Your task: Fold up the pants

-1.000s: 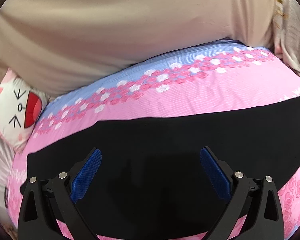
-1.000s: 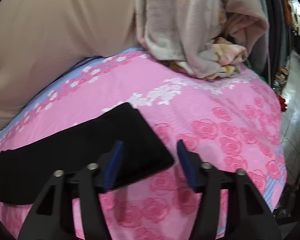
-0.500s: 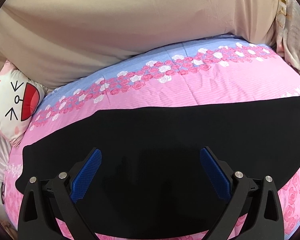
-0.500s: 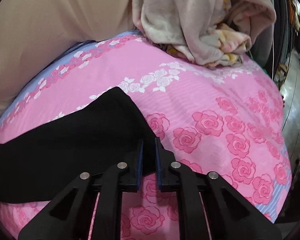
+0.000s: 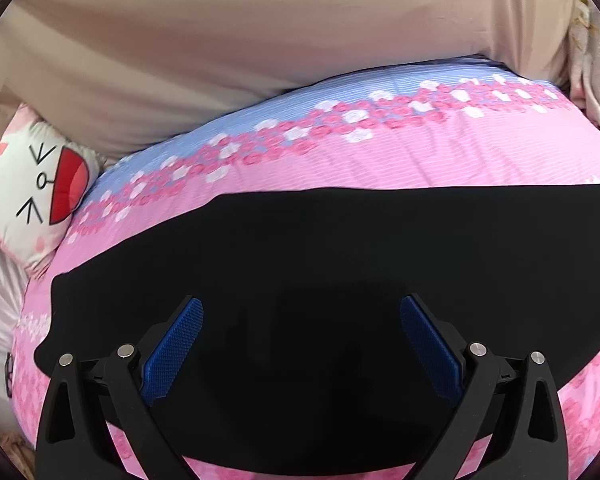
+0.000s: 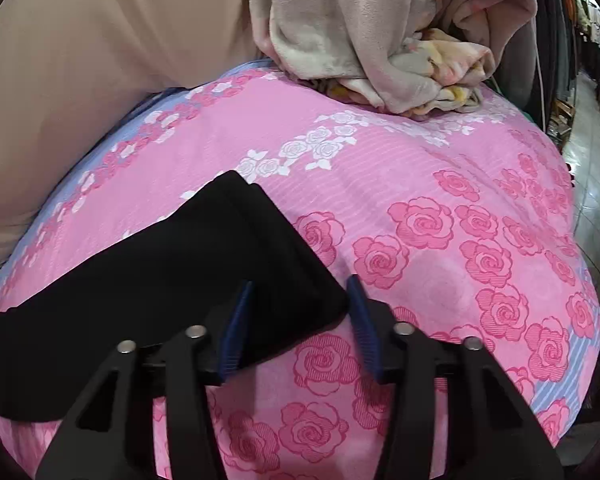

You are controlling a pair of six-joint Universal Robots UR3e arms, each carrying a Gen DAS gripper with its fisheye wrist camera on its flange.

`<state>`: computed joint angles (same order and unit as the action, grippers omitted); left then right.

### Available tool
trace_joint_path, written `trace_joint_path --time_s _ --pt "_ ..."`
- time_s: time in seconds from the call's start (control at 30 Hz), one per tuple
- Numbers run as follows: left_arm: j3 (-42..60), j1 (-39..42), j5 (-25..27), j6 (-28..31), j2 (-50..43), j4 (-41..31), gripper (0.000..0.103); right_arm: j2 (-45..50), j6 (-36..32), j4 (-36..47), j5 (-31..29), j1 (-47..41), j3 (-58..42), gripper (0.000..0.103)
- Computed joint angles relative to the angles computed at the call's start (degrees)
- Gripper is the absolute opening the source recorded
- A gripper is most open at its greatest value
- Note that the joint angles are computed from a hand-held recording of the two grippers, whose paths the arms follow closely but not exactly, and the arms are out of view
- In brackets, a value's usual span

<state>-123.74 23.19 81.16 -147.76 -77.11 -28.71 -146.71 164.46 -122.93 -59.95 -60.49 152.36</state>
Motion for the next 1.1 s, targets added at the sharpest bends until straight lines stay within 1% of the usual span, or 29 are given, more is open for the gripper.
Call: trace_joint_path --time_s 0.03,0.07,0.1,0.13,0.17,0.23,0.3,0.33,0.4,0.43,0.47,0.57,0.7,0.8,0.9,0.97,1.03,1.1 --pt "0.0 1.2 -0.3 0.2 0.0 -0.3 0.098 -2.1 1.0 3.0 1.5 -1.2 -0.4 0.019" --pt "0.2 2.3 -0.7 0.4 0.0 -0.8 0.098 -3.1 2.3 3.5 1.4 -0.1 -1.2 0.019" --pt "0.4 3.8 -1.1 0.5 0.0 -1.3 0.098 -1.7 6.2 -0.1 0.4 3.5 -2.0 0.019" --pt "0.6 5.1 -1.7 0.7 -0.1 -1.7 0.098 2.0 12.4 -6.5 -2.4 9.4 -3.2 0.019" --pt "0.7 6.3 -2.4 1.0 -0.1 -2.0 0.098 5.1 17.4 -11.5 -4.0 15.4 -5.0 0.018" --pt "0.7 9.2 -3.8 1.6 0.0 -2.4 0.098 13.4 24.8 -21.6 -8.5 27.4 -9.4 0.018" --pt "0.9 11.7 -5.5 2.3 0.0 -3.2 0.098 22.7 28.7 -29.0 -11.8 39.4 -15.9 0.018" --pt "1.0 13.0 -6.3 2.7 0.0 -3.6 0.098 28.0 31.3 -32.6 -15.5 45.4 -19.1 0.018" --pt "1.0 15.5 -7.9 3.7 0.3 -4.6 0.098 39.7 34.4 -37.3 -19.8 57.4 -28.5 0.018" --pt "1.0 17.1 -9.0 4.4 0.5 -5.1 0.098 44.3 35.9 -38.6 -22.7 62.0 -32.4 0.018" --pt "0.9 18.4 -9.8 5.1 0.8 -5.6 0.098 50.1 36.7 -39.5 -24.0 66.8 -37.8 0.018" --pt "0.6 23.8 -12.8 7.7 1.8 -6.7 0.098 63.5 37.5 -39.3 -24.5 75.5 -51.1 0.018" --pt "1.4 31.4 -15.7 10.8 0.7 -6.8 0.098 79.9 37.6 -35.0 -22.9 84.0 -69.4 0.018" --pt "2.3 35.5 -16.0 12.0 -2.1 -5.1 0.098 91.3 36.8 -28.6 -21.8 89.0 -83.9 0.018" --pt "3.5 38.4 -15.8 12.9 -4.8 -4.4 0.098 99.8 36.1 -21.9 -22.1 92.8 -95.1 0.018" --pt "4.2 39.6 -16.1 13.5 -5.9 -5.1 0.098 103.9 36.0 -18.6 -23.2 94.5 -100.0 0.018" --pt "4.4 40.6 -16.4 14.3 -6.9 -5.1 0.098 106.0 35.9 -15.6 -24.0 95.5 -102.3 0.019" --pt "4.4 40.8 -16.5 15.0 -7.4 -5.3 0.098 105.9 35.1 -15.1 -24.8 96.5 -101.7 0.022"
